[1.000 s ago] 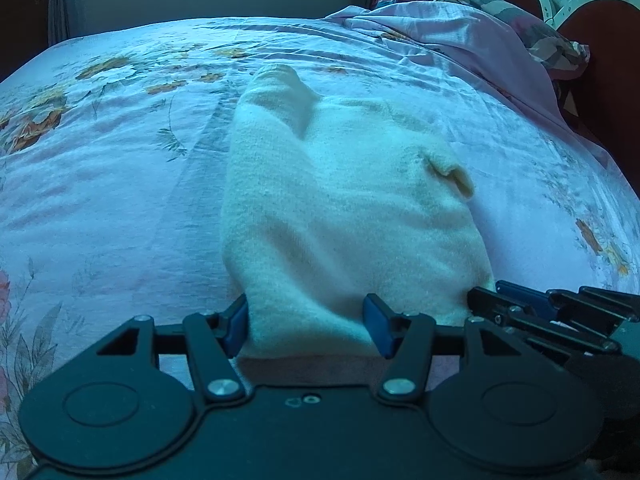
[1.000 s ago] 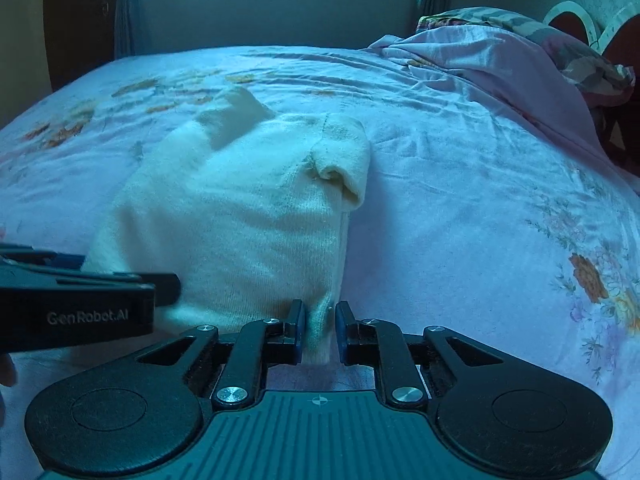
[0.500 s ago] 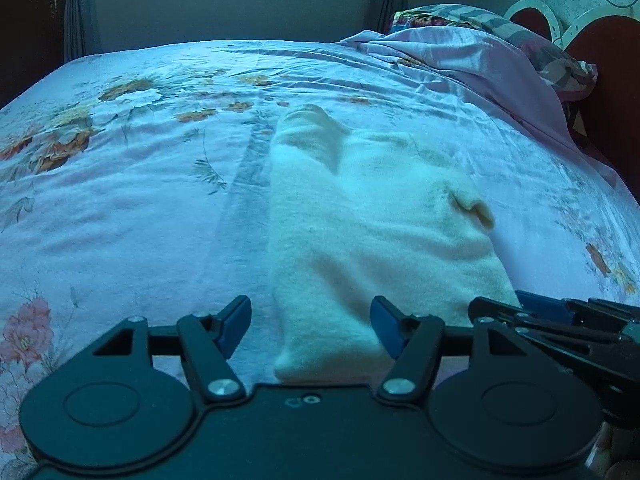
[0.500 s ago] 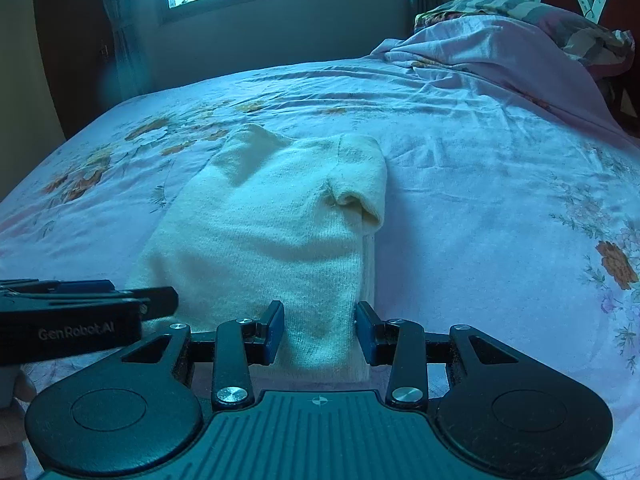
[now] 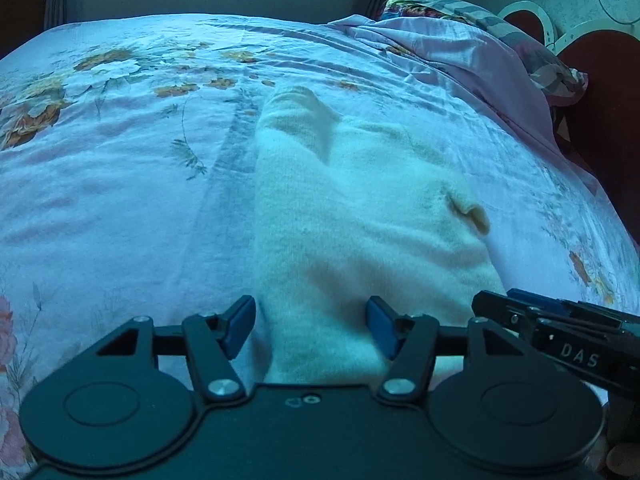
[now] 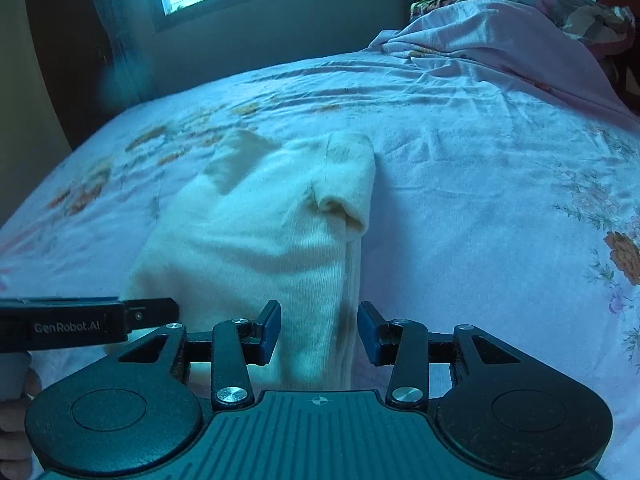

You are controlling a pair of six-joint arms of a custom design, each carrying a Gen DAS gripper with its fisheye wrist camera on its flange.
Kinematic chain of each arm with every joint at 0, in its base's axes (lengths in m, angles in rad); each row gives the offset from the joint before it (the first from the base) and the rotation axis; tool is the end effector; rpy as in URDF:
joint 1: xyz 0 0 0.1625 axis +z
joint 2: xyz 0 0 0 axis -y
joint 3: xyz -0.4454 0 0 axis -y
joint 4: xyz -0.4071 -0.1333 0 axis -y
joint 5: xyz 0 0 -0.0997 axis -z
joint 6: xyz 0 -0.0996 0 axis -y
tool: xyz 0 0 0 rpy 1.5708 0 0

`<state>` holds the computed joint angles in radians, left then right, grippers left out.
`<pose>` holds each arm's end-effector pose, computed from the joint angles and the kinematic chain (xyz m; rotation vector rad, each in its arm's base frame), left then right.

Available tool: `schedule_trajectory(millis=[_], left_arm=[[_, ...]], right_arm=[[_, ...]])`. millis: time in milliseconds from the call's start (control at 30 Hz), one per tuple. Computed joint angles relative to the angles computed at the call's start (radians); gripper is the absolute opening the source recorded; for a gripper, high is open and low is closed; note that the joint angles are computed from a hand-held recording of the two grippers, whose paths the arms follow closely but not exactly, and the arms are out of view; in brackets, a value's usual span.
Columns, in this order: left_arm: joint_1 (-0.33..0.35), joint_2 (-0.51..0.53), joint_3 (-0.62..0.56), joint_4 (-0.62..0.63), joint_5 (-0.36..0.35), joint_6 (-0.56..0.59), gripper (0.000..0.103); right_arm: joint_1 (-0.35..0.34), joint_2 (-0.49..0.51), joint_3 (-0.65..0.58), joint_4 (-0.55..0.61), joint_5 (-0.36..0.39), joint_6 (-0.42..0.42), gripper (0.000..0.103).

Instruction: Fold small clothes

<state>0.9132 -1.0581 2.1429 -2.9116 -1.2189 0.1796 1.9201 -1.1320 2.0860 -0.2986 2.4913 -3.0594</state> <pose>-0.1905 -0.5210 0.1255 1.0885 2.6055 -0.4718 0.1917 -0.3684 0.1178 -0.2318 -2.1790 1.2502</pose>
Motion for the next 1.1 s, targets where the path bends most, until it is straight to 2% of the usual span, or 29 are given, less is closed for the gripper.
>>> schedule_trajectory(millis=[67,133,400,533,567,600,633,667,733,867,933,1000,1100], left_arm=[[0.005,0.018,-0.031,0.003,-0.007,-0.005,0.062],[0.015,0.035,-0.063,0.005,-0.023,-0.021,0.065],[0.075,0.134,-0.208,0.099,-0.100,-0.094,0.069],[0.089,0.176,-0.247,0.104,-0.125,-0.094,0.063],[0.088,0.183,-0.251,0.103,-0.128,-0.084,0.058],[0.086,0.190,-0.255,0.104,-0.125,-0.080,0.057],[0.082,0.198,-0.257,0.099,-0.118,-0.076,0.053],[0.076,0.204,-0.258,0.096,-0.106,-0.076,0.050],[0.066,0.209,-0.255,0.087,-0.086,-0.081,0.046],[0.036,0.212,-0.236,0.056,-0.030,-0.060,0.040],[0.018,0.210,-0.221,0.034,0.002,-0.031,0.037],[0.007,0.211,-0.213,0.021,0.021,-0.011,0.037],[-0.001,0.201,-0.206,0.015,0.029,-0.022,0.032]], right_arm=[[-0.033,-0.041,0.006,0.005,-0.066,0.032,0.080],[-0.054,-0.059,-0.002,-0.009,-0.077,0.018,0.081],[-0.179,-0.059,-0.102,0.105,-0.216,0.035,0.081],[-0.239,-0.039,-0.139,0.135,-0.276,0.028,0.081],[-0.246,-0.031,-0.147,0.136,-0.279,0.015,0.080],[-0.246,-0.020,-0.159,0.136,-0.269,-0.003,0.076],[-0.249,-0.012,-0.166,0.135,-0.272,-0.024,0.059],[-0.253,-0.009,-0.172,0.141,-0.291,-0.025,0.049],[-0.242,0.010,-0.186,0.136,-0.268,-0.041,0.043],[-0.198,0.050,-0.194,0.069,-0.181,-0.138,0.034],[-0.175,0.075,-0.202,0.030,-0.131,-0.205,0.033],[-0.178,0.081,-0.204,0.022,-0.130,-0.209,0.033],[-0.172,0.070,-0.208,0.043,-0.134,-0.168,0.029]])
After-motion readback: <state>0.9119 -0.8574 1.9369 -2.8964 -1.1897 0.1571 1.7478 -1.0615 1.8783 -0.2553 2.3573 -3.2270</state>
